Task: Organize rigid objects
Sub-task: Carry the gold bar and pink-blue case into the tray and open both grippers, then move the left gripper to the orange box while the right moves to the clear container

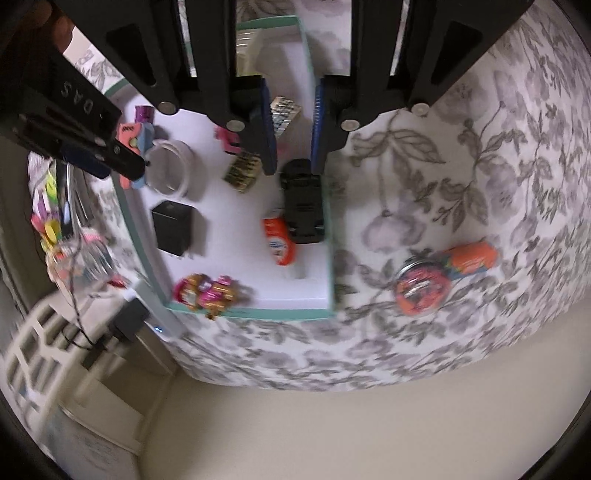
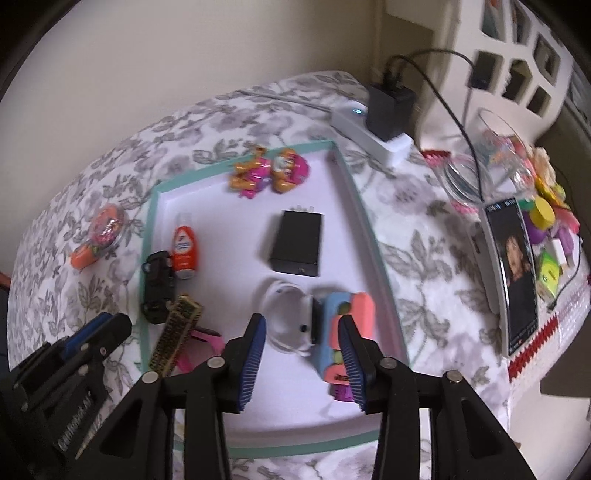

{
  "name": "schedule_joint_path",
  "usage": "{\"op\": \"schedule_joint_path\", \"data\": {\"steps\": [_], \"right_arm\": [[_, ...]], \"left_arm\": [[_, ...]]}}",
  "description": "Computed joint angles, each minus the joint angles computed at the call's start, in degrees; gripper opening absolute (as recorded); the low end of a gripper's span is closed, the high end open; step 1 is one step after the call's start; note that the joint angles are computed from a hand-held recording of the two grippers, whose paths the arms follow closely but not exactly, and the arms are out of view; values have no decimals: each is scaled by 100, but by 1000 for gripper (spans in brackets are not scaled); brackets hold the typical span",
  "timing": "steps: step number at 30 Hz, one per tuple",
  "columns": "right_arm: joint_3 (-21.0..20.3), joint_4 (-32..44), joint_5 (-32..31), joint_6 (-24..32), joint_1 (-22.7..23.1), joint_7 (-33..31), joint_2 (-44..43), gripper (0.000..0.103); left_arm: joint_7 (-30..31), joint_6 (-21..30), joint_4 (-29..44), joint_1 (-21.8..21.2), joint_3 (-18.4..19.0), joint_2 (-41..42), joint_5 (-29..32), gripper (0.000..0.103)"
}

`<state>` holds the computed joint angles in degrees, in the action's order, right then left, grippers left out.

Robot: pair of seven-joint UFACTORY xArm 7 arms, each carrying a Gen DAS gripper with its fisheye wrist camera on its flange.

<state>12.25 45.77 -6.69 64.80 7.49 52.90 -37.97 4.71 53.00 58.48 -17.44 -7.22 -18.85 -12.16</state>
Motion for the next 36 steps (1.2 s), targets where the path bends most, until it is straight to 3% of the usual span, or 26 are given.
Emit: {"op": "schedule_joint_path", "data": {"steps": [4,6,9,10,13,15,17,24,29,36], "right_arm": [[102,104,-73,-171,73,-44,181,69],[166,151,-150,-273,102,-47,278,81],[242,237,-266,-396,148,-29,431,82],[259,248,-293,-480,167,-9,468,82],[275,261,-337,-733,218,51,553,101],[323,314,-423,-892,236,78,644,103],[398,424,-560,-1012,246,102,782,103],[569,858,-1013,-1548,323,291,1361,103],[722,1457,-1623,-1520,392,482,1972,103],[460,2073,-1972,-1547,720,517,2727,103]], "left_arm": [[-385,1,82,240,45,79,239,62],[-542,-28,101,343,61,108,381,63],[-692,-69,115,478,156,130,444,69],[-734,-82,121,519,189,140,439,78],[-790,-166,137,655,293,152,454,82],[-825,-248,144,767,367,168,479,84],[-876,-304,160,879,429,188,501,94],[-1151,-663,191,1348,635,313,673,96],[-1363,-1038,306,1579,738,507,725,96],[-1216,-973,747,1625,792,1004,477,97]]}}
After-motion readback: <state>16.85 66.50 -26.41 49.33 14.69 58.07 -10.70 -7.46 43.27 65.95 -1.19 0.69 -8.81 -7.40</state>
